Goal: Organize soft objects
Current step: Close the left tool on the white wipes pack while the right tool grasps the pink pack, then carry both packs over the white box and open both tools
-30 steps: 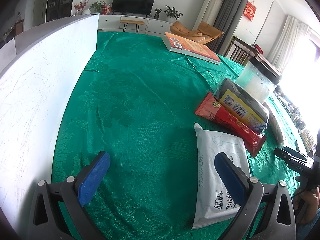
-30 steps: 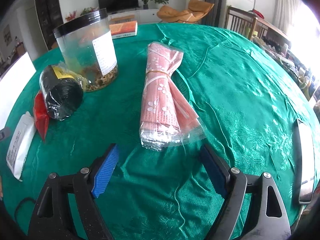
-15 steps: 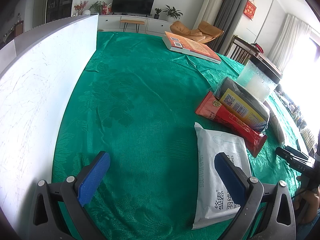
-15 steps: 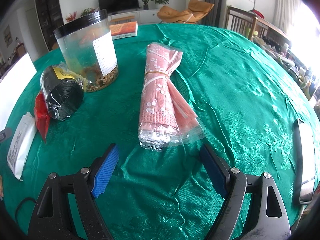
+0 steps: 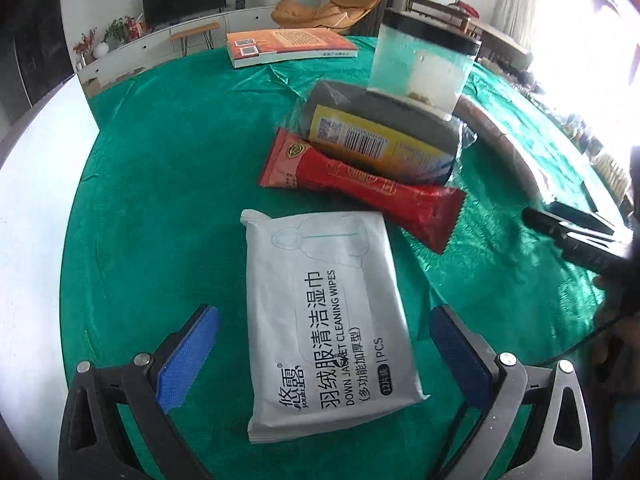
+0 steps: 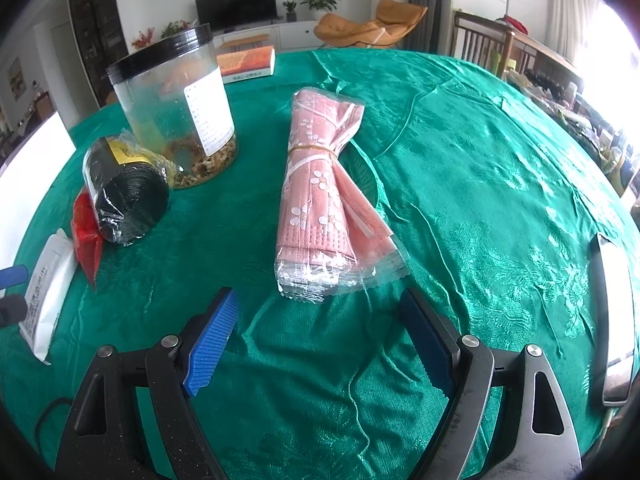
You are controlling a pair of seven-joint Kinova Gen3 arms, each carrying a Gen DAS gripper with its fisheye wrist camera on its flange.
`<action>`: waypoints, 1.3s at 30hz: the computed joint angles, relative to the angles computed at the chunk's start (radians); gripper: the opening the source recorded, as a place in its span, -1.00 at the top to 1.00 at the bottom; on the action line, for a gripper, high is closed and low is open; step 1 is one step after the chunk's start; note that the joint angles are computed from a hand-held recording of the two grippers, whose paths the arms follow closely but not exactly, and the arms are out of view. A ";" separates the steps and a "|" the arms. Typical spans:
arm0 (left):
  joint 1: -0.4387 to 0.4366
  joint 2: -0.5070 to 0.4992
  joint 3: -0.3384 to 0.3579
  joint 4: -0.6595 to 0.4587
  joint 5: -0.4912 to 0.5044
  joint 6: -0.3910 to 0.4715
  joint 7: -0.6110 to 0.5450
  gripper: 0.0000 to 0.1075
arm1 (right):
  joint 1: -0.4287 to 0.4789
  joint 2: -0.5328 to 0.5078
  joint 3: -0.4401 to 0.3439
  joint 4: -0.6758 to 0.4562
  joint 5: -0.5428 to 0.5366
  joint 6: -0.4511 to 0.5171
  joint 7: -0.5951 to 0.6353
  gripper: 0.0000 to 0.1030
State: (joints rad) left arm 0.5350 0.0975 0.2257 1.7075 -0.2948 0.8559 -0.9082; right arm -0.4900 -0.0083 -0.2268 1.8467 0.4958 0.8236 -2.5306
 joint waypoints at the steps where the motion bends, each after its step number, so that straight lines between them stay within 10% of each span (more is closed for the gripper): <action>1: 0.003 0.013 0.011 -0.006 -0.024 0.017 0.036 -0.91 | 0.006 -0.009 0.003 0.009 -0.012 -0.016 0.006 -0.64; 10: 0.045 0.018 -0.007 0.005 -0.124 0.036 0.157 -0.80 | 0.288 0.018 -0.126 -0.213 -0.207 0.075 0.218 -0.65; 12: 0.038 0.011 -0.010 0.001 -0.120 0.043 0.148 -0.32 | 0.249 0.111 -0.060 -0.306 -0.246 0.118 0.299 -0.65; 14: 0.032 0.014 -0.016 -0.013 -0.114 0.060 0.134 -0.25 | 0.240 0.203 -0.034 -0.397 -0.313 0.195 0.380 -0.59; 17: -0.012 -0.024 -0.025 0.015 -0.058 0.017 0.138 -0.23 | 0.218 0.285 -0.012 -0.491 -0.347 0.294 0.461 0.46; 28: -0.162 -0.219 -0.004 0.011 0.055 -0.037 0.085 -0.23 | 0.125 0.192 -0.006 -0.565 -0.122 0.283 0.322 0.46; 39: -0.372 -0.528 -0.044 0.044 0.030 0.207 -0.068 -0.23 | -0.086 0.252 -0.128 -0.832 -0.210 0.321 0.410 0.46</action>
State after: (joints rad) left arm 0.1627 -0.4302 0.1819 1.7518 -0.2651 1.0625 -0.9758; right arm -0.5764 0.2434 -0.3545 1.0144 0.2853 1.1450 -2.1209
